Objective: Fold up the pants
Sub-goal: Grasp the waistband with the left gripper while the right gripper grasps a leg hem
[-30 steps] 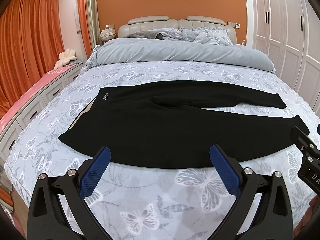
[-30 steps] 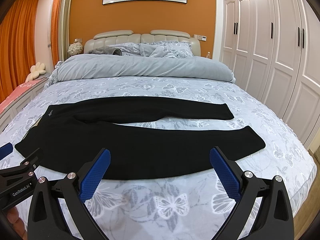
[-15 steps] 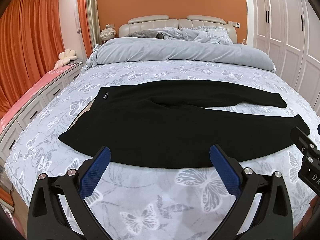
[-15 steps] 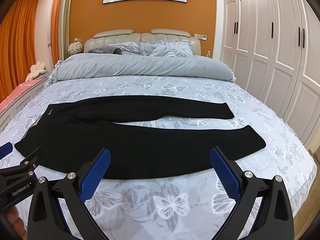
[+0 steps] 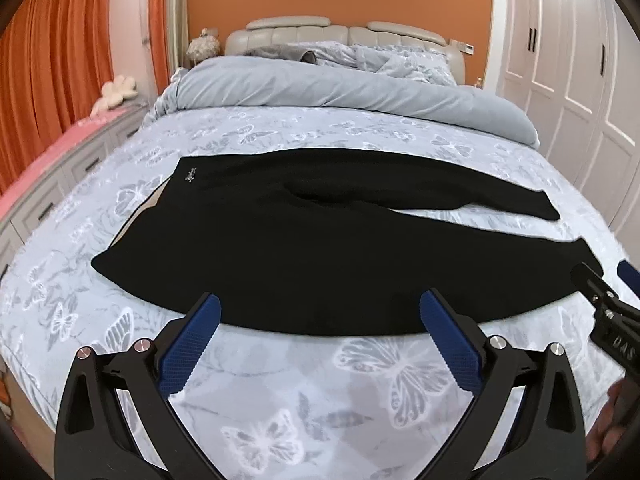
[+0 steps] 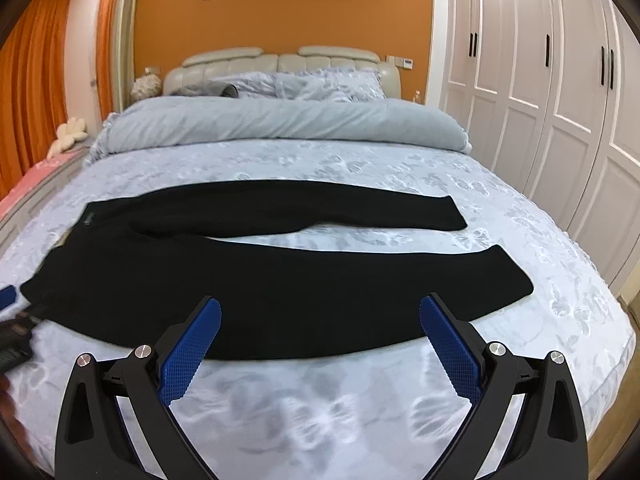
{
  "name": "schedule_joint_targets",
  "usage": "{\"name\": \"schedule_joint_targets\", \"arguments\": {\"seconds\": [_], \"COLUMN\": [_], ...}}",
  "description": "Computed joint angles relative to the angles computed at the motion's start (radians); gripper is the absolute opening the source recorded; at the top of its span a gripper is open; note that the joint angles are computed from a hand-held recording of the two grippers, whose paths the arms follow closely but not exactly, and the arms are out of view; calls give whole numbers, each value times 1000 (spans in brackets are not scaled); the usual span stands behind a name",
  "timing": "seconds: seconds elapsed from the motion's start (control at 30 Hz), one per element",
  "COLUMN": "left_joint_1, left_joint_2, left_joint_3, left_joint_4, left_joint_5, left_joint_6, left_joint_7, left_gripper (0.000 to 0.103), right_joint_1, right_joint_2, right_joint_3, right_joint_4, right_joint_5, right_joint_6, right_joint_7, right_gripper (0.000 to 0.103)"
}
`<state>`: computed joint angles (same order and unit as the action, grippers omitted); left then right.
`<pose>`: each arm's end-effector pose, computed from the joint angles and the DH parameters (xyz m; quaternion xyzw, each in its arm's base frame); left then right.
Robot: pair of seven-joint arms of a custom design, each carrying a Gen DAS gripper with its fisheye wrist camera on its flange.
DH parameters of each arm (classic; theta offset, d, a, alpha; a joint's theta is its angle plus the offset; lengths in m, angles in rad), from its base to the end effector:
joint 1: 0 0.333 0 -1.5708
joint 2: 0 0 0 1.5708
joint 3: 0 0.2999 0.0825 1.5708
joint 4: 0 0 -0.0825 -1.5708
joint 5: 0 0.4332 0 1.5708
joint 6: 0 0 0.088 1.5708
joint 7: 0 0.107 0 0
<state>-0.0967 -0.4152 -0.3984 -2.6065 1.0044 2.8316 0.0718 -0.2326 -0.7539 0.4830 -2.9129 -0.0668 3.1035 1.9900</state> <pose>0.4039 -0.2599 0.3820 -0.6733 0.6127 -0.2944 0.2909 0.3973 0.0864 0.4142 -0.6110 0.6533 -0.3438 0.2859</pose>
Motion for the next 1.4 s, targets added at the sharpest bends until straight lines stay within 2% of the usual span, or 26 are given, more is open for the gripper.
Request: {"name": "schedule_joint_targets", "arguments": {"seconds": [0.07, 0.1, 0.13, 0.2, 0.3, 0.37, 0.4, 0.47, 0.53, 0.63, 0.73, 0.77, 0.83, 0.87, 0.9, 0.93, 0.97, 1.03, 1.07, 1.1, 1.13, 1.17, 1.2, 1.3, 1.33, 1.4], "left_joint_1": [34, 54, 72, 104, 127, 132, 131, 127, 130, 131, 161, 183, 199, 211, 215, 226, 225, 194, 176, 160, 169, 193, 210, 188, 201, 283], "left_joint_2": [10, 26, 52, 121, 268, 387, 441, 541, 664, 810, 944, 996, 1050, 1074, 1088, 1109, 1131, 1167, 1185, 1190, 1190, 1184, 1168, 1056, 1008, 887], "left_joint_3": [18, 32, 50, 76, 132, 184, 206, 247, 286, 325, 330, 315, 302, 290, 283, 266, 262, 287, 306, 324, 316, 289, 270, 305, 295, 210], "left_joint_4": [8, 21, 43, 104, 244, 368, 427, 537, 672, 837, 985, 1043, 1099, 1122, 1135, 1154, 1183, 1235, 1261, 1269, 1265, 1252, 1227, 1086, 1018, 866], "left_joint_5": [28, 36, 36, 41, 50, 37, 40, 3, -72, -185, -332, -399, -480, -518, -548, -583, -604, -616, -619, -622, -647, -693, -737, -749, -771, -854], "left_joint_6": [45, 58, 66, 65, 22, -18, -38, -68, -109, -174, -218, -234, -240, -234, -226, -218, -223, -255, -268, -269, -244, -216, -187, -67, -4, 101], "left_joint_7": [-14, -8, 11, 45, 114, 161, 167, 212, 268, 336, 446, 505, 577, 624, 660, 714, 757, 789, 797, 800, 835, 881, 903, 898, 922, 1007], "left_gripper": [98, 98, 98, 98, 98, 98, 98, 98, 98, 98, 98, 98, 98, 98, 98, 98, 98, 97, 88, 69, 58, 32, 21, 15, 15, 15], "right_joint_1": [-80, -104, -103, -164, -386, -544, -579, -584, -525, -435, -408, -381, -378, -396, -386, -354, -335, -342, -349, -354, -333, -337, -367, -426, -478, -646], "right_joint_2": [73, 134, 214, 348, 595, 770, 844, 990, 1112, 1291, 1420, 1439, 1525, 1550, 1566, 1571, 1572, 1574, 1580, 1584, 1576, 1566, 1568, 1455, 1418, 1325], "right_joint_3": [-5, -31, -92, -133, -73, 29, 57, 58, 4, -74, -79, -103, -80, -50, -53, -88, -106, -88, -70, -55, -75, -70, -32, 15, 68, 229], "right_joint_4": [42, 79, 128, 224, 471, 645, 716, 855, 993, 1225, 1388, 1418, 1527, 1552, 1574, 1590, 1593, 1585, 1587, 1588, 1586, 1573, 1566, 1412, 1353, 1200], "right_joint_5": [14, 45, 42, -88, -566, -718, -732, -644, -527, -467, -422, -391, -360, -371, -336, -275, -281, -267, -227, -206, -211, -199, -144, -75, -52, 21], "right_joint_6": [36, 42, 49, 65, 16, -23, -52, -112, -169, -272, -351, -365, -433, -459, -480, -487, -481, -460, -457, -455, -456, -448, -443, -320, -281, -203], "right_joint_7": [-69, -142, -203, -189, 98, 198, 197, 112, 24, -3, -46, -63, -109, -114, -147, -191, -194, -235, -282, -314, -310, -322, -377, -451, -489, -606], "right_gripper": [98, 98, 98, 98, 98, 98, 98, 98, 98, 98, 98, 98, 98, 98, 98, 98, 98, 98, 98, 82, 62, 44, 11, 10, 10, 10]}}
